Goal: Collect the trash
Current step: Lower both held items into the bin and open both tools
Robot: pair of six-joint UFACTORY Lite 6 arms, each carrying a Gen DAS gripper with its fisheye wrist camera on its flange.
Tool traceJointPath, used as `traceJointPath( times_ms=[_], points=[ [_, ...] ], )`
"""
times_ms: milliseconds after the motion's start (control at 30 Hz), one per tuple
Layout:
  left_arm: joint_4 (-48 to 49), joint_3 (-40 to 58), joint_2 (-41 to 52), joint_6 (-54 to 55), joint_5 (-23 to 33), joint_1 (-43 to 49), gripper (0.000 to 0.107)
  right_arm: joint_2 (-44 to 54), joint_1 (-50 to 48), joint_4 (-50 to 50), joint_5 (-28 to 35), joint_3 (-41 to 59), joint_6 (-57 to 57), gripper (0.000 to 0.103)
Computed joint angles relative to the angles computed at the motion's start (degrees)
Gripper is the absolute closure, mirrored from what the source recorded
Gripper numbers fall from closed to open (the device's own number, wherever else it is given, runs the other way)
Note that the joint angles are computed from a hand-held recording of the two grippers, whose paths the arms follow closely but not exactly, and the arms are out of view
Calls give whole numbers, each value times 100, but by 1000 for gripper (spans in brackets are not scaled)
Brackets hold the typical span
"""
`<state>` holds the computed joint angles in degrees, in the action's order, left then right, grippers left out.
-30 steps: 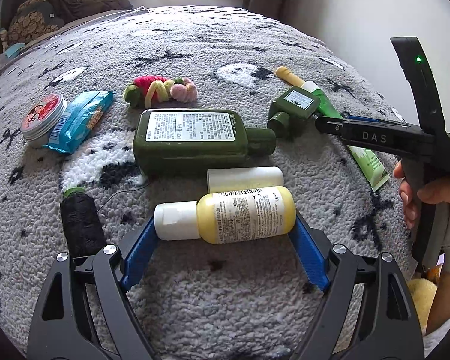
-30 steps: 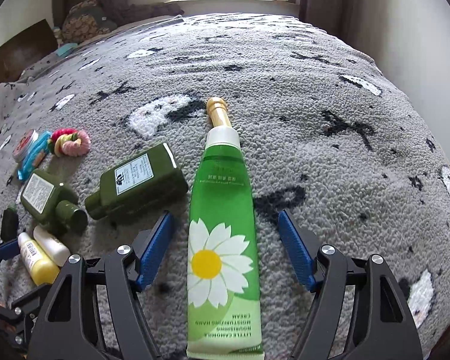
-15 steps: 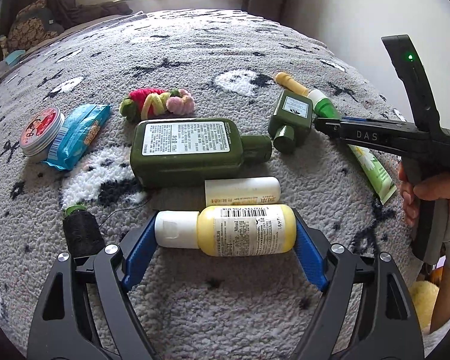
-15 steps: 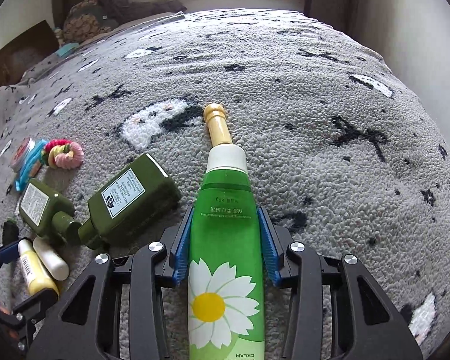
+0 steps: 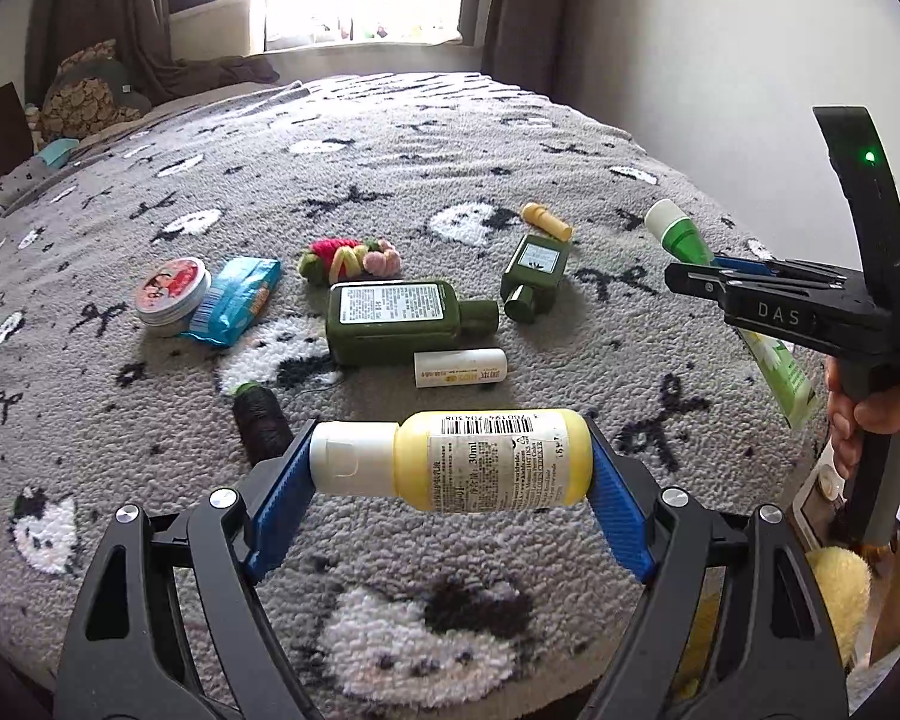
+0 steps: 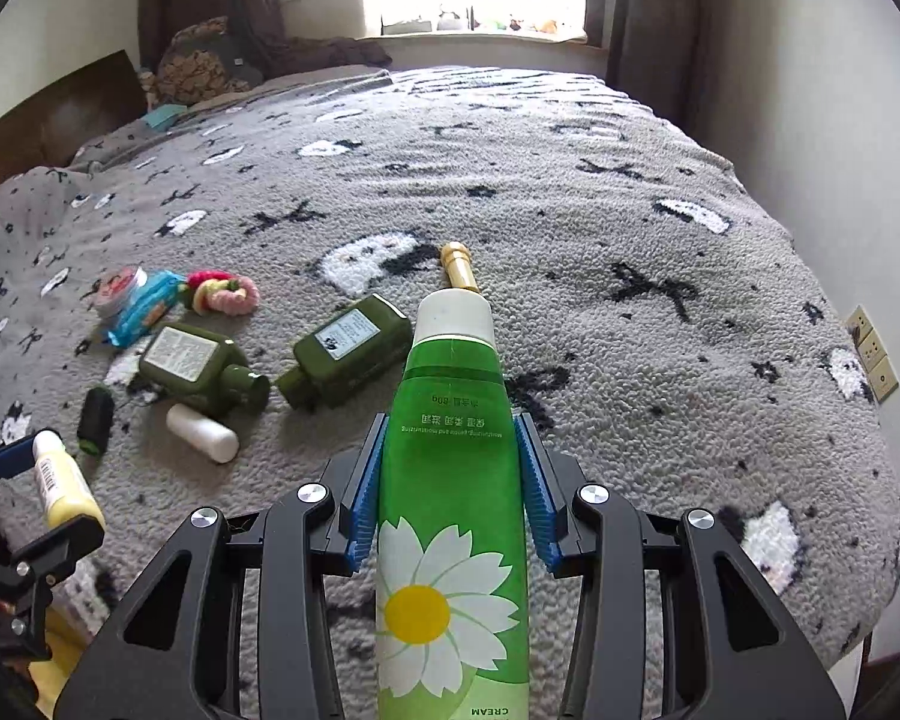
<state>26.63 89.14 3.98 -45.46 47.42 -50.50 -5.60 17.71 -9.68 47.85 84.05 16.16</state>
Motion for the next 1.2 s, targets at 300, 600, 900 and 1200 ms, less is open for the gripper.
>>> traceJointPath(
  times_ms=[300, 600, 900, 1200],
  points=[
    [1161, -263, -1111, -1186, 1299, -1358, 29, -1635, 1874, -1371, 1173, -454, 1719, 61],
    [1953, -1120, -1930, -2707, 2532, -3131, 29, -2601, 5199, -3120, 3009, -1145, 4384, 61],
    [1778, -2481, -2694, -4197, 3408, -4555, 29, -3001, 7935, -3152, 4052, -2356, 6746, 61],
    [977, -4243, -3476, -5273, 2664, -4862, 29, -3006, 7580, -2181, 2469, -3721, 7182, 61]
  ],
)
